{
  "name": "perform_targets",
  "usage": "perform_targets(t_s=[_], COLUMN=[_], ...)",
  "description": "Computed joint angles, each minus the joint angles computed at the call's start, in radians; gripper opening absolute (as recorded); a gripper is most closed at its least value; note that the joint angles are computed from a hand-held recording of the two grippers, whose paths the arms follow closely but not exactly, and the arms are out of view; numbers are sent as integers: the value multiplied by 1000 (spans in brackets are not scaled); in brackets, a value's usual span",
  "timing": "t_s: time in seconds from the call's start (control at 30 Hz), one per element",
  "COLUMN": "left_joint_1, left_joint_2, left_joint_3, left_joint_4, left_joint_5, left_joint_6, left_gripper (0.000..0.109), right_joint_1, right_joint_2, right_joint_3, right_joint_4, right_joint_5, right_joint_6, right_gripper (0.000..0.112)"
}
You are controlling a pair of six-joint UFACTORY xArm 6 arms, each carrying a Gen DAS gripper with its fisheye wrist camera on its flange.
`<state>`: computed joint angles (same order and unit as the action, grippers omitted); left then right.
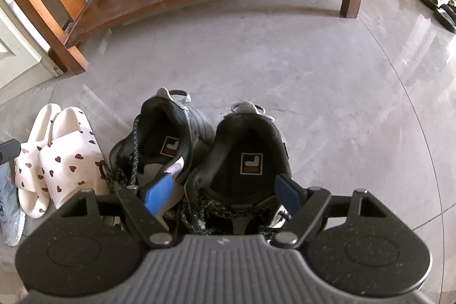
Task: Organize scattered shoes
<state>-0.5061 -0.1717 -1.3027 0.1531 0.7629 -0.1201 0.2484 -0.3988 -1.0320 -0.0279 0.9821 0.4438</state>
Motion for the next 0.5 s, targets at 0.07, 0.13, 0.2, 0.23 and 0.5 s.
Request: perform_targets(t_s=[0.07,0.13,0.2,0.23,0.5], left_joint_1=[1,2,1,0,1], left_joint_2=[0,1,1,2,5], left_joint_3=[0,0,1,1,-1], left_joint_4=[0,-2,-2,-1,-1], left_joint_5=[-2,-4,-5,-4,-1], left_joint_6=[-2,-4,-5,-5,-8], left_gripper=[92,92,92,92,92], right_joint_1=[2,2,0,-2,-4], right_joint_2=[1,2,1,1,4], right_joint_3=[-2,-4,-4,-4,-2], right_joint_4=[1,-2,-4,-5,-3], right_joint_5=[2,5,7,8,5], right_joint_6=[-5,-4,0,1,3], right_gripper=[82,82,82,82,82])
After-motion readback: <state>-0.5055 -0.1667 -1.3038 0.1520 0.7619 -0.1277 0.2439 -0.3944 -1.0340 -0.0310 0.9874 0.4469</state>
